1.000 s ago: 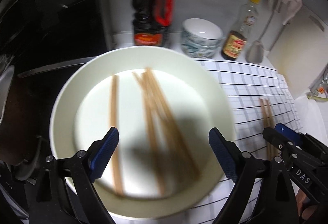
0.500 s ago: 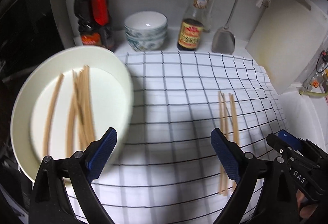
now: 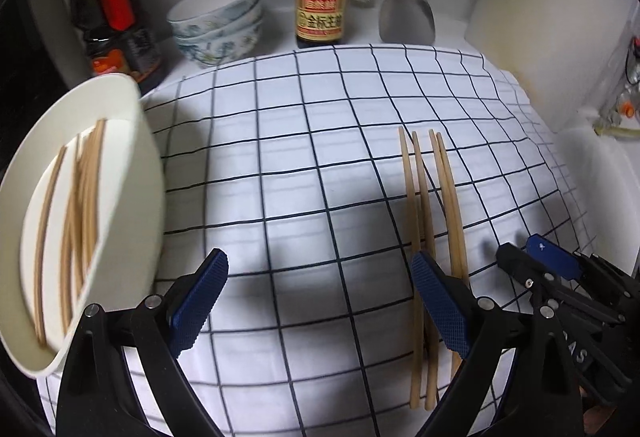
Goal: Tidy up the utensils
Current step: 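Move both open tools back over the remaining chopsticks on the cloth, then close the right tool on one chopstick while the left tool grasps another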
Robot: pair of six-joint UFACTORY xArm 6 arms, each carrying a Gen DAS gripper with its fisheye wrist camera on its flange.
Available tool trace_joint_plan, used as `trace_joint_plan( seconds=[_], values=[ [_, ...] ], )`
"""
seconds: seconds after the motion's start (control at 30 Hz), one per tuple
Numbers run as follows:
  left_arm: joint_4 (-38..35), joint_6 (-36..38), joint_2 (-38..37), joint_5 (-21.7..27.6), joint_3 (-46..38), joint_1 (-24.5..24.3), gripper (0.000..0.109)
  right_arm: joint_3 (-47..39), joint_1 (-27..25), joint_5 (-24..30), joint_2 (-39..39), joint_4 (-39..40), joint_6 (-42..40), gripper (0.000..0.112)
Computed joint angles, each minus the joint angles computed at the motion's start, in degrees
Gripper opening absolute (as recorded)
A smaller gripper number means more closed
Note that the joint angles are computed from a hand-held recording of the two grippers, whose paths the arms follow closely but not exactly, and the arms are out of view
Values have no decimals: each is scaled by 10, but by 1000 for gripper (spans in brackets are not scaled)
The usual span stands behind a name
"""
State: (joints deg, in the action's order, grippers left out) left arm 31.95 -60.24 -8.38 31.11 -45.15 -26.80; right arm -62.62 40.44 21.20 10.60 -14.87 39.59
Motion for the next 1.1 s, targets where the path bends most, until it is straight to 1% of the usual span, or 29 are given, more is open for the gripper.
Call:
trace_joint_plan(
  seconds=[0.07, 0.17, 0.2, 0.5, 0.63, 0.93, 1.1],
  values=[
    [-4, 8, 8, -13, 1, 5, 91, -8, 2, 3, 9, -12, 9, 42],
    [-22, 31, 21, -30, 2, 14, 91, -12, 4, 0, 19, -10, 18, 42],
    [-23, 35, 25, -37, 2, 17, 91, -14, 5, 2, 22, -24, 32, 42],
    [-55, 83, 47, -64, -3, 28, 91, -30, 9, 22, 37, -68, 76, 42],
    [-62, 94, 52, -68, -6, 28, 91, -35, 14, 31, 39, -100, 97, 42],
    [-66, 103, 59, -70, -13, 31, 91, -33, 18, 33, 37, -89, 85, 42],
    [-68, 102, 60, -71, -12, 31, 91, -43, 22, 42, 45, -108, 84, 42]
  ],
)
